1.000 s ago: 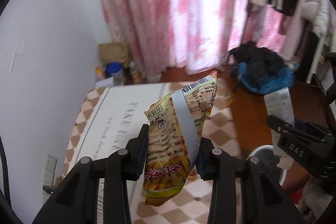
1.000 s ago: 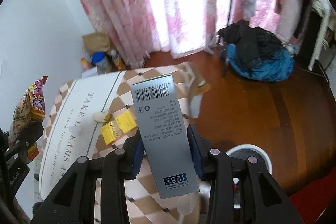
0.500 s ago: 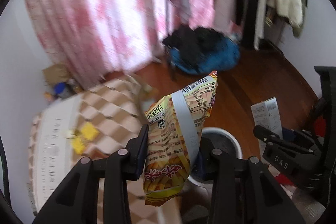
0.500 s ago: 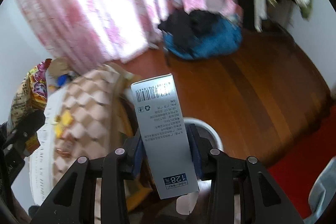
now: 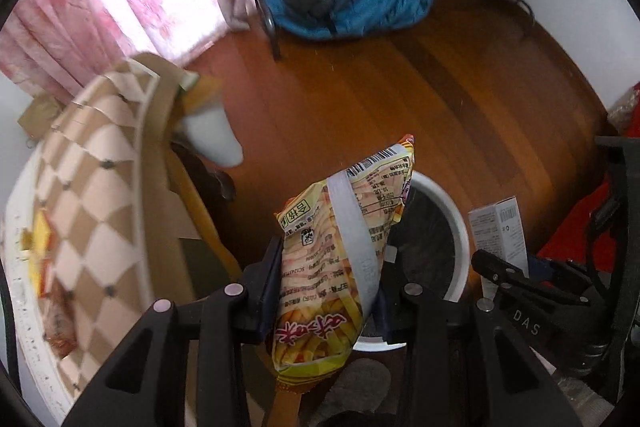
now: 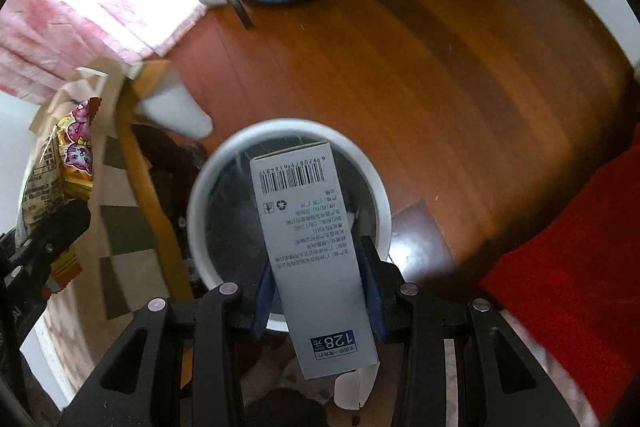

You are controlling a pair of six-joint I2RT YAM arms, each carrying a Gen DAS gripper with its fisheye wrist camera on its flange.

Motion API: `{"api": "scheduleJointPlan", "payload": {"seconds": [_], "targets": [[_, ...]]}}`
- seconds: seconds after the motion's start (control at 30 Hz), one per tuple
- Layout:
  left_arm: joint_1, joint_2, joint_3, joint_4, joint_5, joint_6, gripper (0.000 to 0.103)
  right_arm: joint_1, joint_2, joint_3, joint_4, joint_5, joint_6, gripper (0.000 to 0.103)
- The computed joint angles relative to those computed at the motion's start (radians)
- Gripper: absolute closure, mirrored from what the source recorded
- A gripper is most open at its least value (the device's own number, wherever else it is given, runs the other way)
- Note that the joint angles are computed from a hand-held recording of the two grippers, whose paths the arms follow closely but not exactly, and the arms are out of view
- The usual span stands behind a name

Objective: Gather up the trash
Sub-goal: 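Lift the snack bag and grey box and carry both tools over the white bin, then open the left tool over the bin while the right tool releases the grey box, then move both tools back over the table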

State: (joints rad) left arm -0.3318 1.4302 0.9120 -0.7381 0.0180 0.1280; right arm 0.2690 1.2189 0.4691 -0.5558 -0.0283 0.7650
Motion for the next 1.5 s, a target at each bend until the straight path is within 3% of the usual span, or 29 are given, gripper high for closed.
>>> {"api": "scheduleJointPlan", "payload": {"seconds": [0.1, 0.33, 0.43, 0.5, 0.53, 0.57, 0.63, 0.7, 0.73, 0.77, 0.97, 1.5], "targets": [[-0.010, 0.084, 0.017, 0.026, 0.009, -0.013, 0.068, -0.058, 0.118, -0.043, 0.132, -0.048, -0.024, 0.062], [0.006, 0.183, 0.050, -0.011, 0.116, -0.048, 0.064, -0.136, 0.273, -0.061, 0.280, -0.113, -0.057, 0.062], [0.021, 0.195, 0.061, -0.026, 0.131, -0.065, 0.055, -0.148, 0.279, -0.058, 0.282, -0.122, -0.068, 0.062], [0.034, 0.179, 0.055, -0.031, 0.134, -0.071, 0.031, -0.150, 0.289, -0.046, 0.275, -0.128, -0.064, 0.060], [0.041, 0.171, 0.049, -0.029, 0.131, -0.071, 0.024, -0.157, 0.281, -0.049, 0.271, -0.129, -0.067, 0.050], [0.047, 0.165, 0.045, -0.029, 0.128, -0.073, 0.013, -0.160, 0.269, -0.050, 0.261, -0.124, -0.068, 0.032], [0.062, 0.149, 0.040, -0.042, 0.130, -0.072, 0.012, -0.162, 0.227, -0.063, 0.249, -0.122, -0.055, 0.023], [0.070, 0.139, 0.039, -0.053, 0.111, -0.068, 0.004, -0.157, 0.188, -0.070, 0.224, -0.115, -0.046, 0.018], [0.077, 0.142, 0.041, -0.051, 0.107, -0.064, 0.004, -0.142, 0.167, -0.068, 0.189, -0.098, -0.039, 0.006], [0.077, 0.133, 0.038, -0.052, 0.095, -0.061, 0.004, -0.131, 0.162, -0.062, 0.167, -0.086, -0.034, 0.000], [0.065, 0.077, 0.007, -0.059, 0.019, -0.048, 0.004, -0.012, 0.125, -0.012, -0.012, 0.024, 0.024, 0.000], [0.069, -0.162, 0.065, -0.207, 0.015, -0.005, 0.004, 0.156, -0.178, 0.129, -0.409, 0.127, 0.190, 0.000]]}}
